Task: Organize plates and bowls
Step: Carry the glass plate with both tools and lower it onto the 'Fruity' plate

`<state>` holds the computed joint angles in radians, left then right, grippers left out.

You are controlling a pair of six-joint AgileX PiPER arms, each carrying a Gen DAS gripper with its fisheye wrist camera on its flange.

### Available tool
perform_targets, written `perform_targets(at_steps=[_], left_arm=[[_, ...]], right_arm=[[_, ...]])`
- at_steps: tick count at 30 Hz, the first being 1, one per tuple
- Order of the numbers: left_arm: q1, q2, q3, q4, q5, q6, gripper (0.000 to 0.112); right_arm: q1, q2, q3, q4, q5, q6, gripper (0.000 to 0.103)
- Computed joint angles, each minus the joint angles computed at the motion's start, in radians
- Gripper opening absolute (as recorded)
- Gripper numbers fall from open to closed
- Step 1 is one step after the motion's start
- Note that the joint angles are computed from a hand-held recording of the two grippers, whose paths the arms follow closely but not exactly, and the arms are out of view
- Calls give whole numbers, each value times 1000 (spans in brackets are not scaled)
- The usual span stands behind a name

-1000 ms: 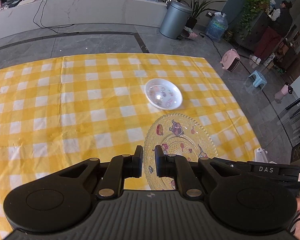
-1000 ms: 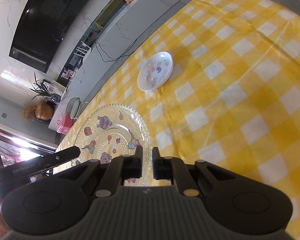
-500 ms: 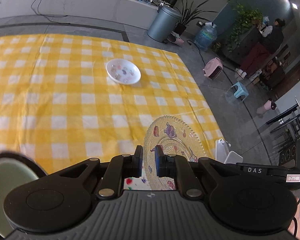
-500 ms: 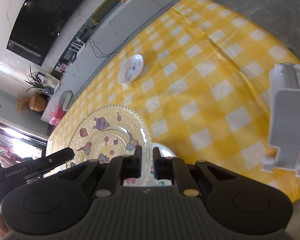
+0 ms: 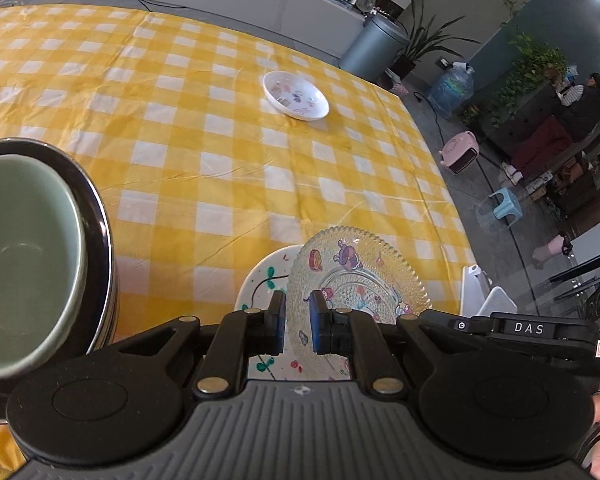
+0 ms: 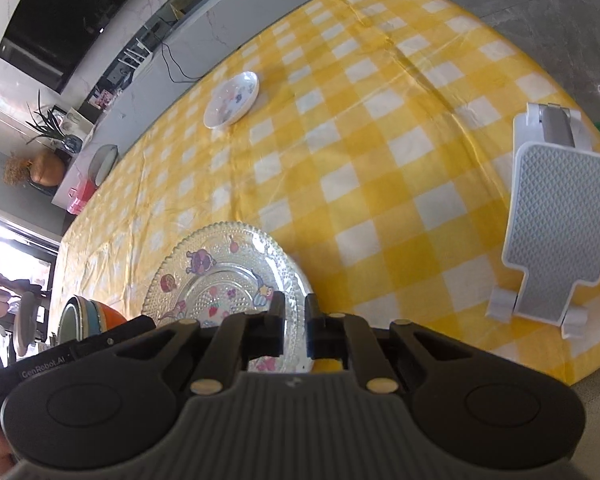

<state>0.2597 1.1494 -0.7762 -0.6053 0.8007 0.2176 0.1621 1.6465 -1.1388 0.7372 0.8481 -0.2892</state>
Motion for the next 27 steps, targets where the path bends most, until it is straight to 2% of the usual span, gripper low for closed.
perform_targets(at_steps=[9, 16, 21, 27], left_arm=[[-55, -13, 65, 92, -97, -109, 13], [-95, -20, 81, 164, -147, -167, 13], [-104, -26, 102, 163, -169, -172, 13], [-144, -41, 117, 242, -196, -225, 13]], right_arm=[[117, 25, -28, -169, -54, 127, 8], [129, 40, -27, -155, -63, 127, 8], [148, 22, -12, -186, -85, 147, 8], [182, 1, -3, -240, -101, 185, 8]])
